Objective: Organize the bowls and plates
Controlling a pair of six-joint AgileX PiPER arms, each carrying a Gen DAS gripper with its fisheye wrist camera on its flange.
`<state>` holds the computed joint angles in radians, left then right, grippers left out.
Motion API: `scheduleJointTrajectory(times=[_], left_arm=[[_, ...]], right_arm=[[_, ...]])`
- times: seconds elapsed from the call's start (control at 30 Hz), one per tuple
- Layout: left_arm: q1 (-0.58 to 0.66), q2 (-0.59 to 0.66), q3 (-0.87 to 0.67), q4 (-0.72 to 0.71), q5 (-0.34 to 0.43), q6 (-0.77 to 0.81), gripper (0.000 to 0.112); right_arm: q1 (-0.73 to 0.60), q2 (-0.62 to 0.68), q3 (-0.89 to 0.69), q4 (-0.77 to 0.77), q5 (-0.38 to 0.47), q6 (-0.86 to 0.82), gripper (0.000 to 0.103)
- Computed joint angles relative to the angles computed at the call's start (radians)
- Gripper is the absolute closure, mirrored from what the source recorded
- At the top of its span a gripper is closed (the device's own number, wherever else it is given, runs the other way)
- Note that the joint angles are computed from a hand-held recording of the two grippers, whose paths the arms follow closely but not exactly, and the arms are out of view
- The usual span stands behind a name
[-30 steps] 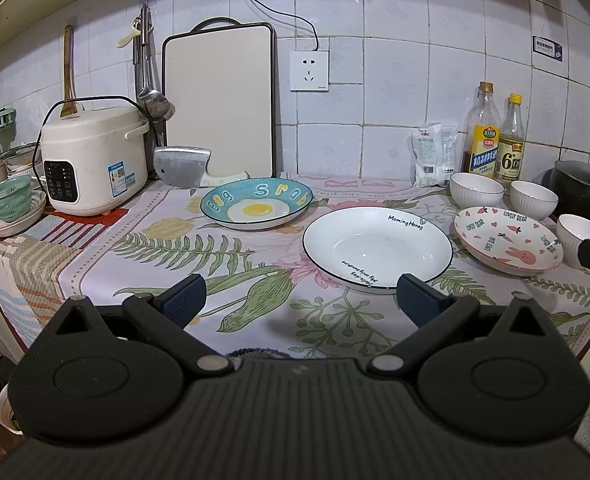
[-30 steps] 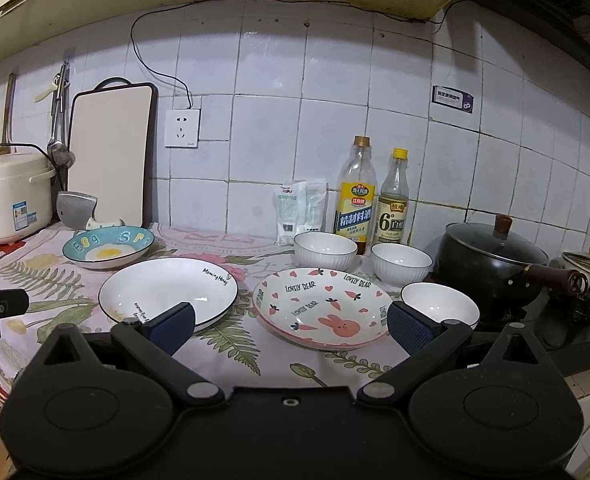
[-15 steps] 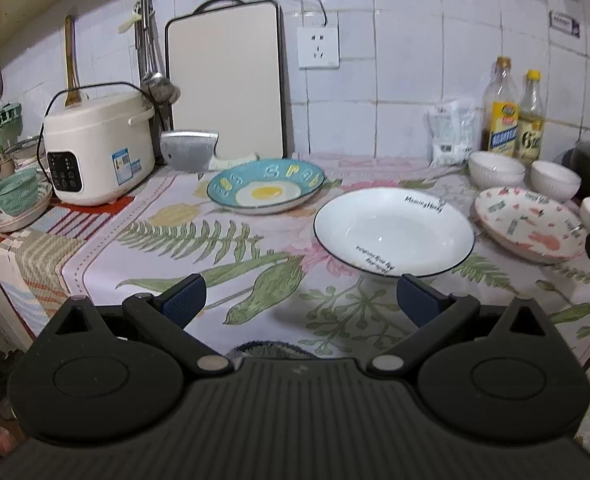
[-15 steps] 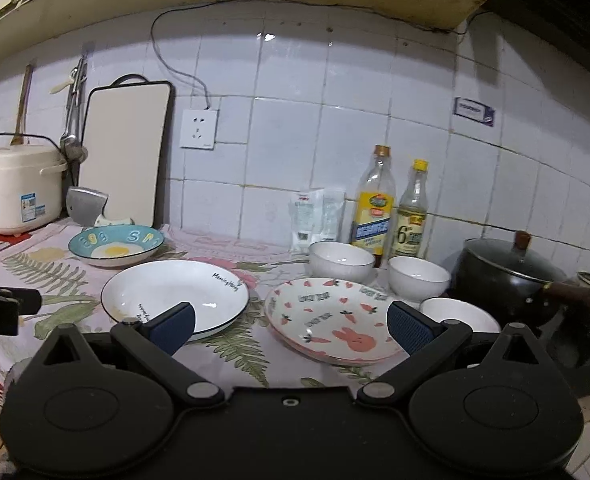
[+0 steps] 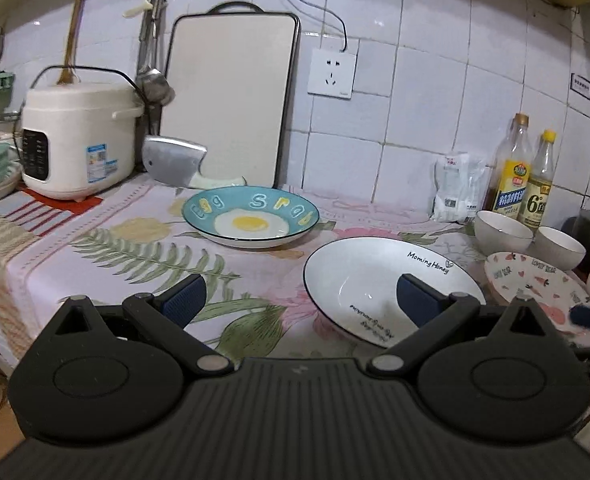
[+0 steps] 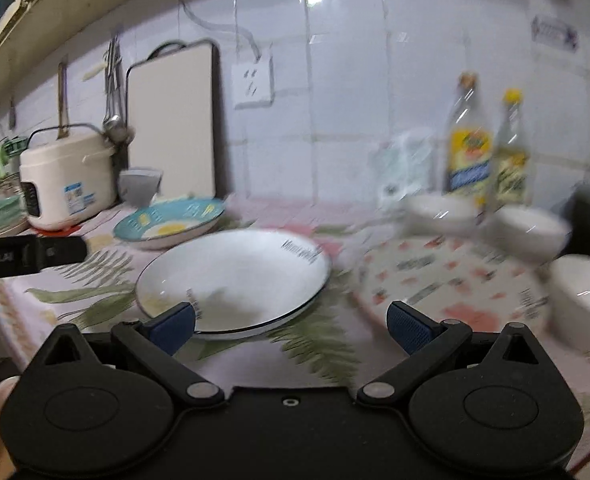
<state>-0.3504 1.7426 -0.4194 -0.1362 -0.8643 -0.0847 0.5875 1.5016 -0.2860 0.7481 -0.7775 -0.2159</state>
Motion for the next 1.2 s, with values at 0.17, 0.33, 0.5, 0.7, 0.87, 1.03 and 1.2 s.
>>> scheduleJointTrajectory(times=[0.17, 0.33, 0.5, 0.7, 0.87, 1.03, 1.2], left_arm=[[0.04, 0.098, -0.161, 0.109, 0.135, -0.07, 0.013], [0.067, 0.185, -0.328, 0.242, 0.313, -0.17, 0.038], [0.116, 0.262, -0.461, 0.547, 0.429, -0.44, 0.063], [0.11, 0.322, -0.551, 0.674, 0.497, -0.558, 0.079], [0.083, 0.326, -0.515, 0.477, 0.441, -0.346, 0.08], [0.059, 0.317, -0.504, 0.35, 0.424, -0.218, 0.08], [0.059, 0.307, -0.592, 0.405, 0.511, -0.265, 0.08]], right_arm=[[-0.141, 0.077, -0.097, -0.289, 0.152, 0.186, 0.007], [-0.263, 0.163, -0.191, -0.555, 0.252, 0.47, 0.027], [-0.324, 0.206, -0.247, -0.682, 0.32, 0.587, 0.053], [-0.345, 0.256, -0.277, -0.656, 0.294, 0.551, 0.061], [-0.344, 0.278, -0.275, -0.62, 0.243, 0.47, 0.061], [-0.327, 0.284, -0.282, -0.559, 0.239, 0.378, 0.062], [-0.347, 0.263, -0.318, -0.566, 0.275, 0.382, 0.062]])
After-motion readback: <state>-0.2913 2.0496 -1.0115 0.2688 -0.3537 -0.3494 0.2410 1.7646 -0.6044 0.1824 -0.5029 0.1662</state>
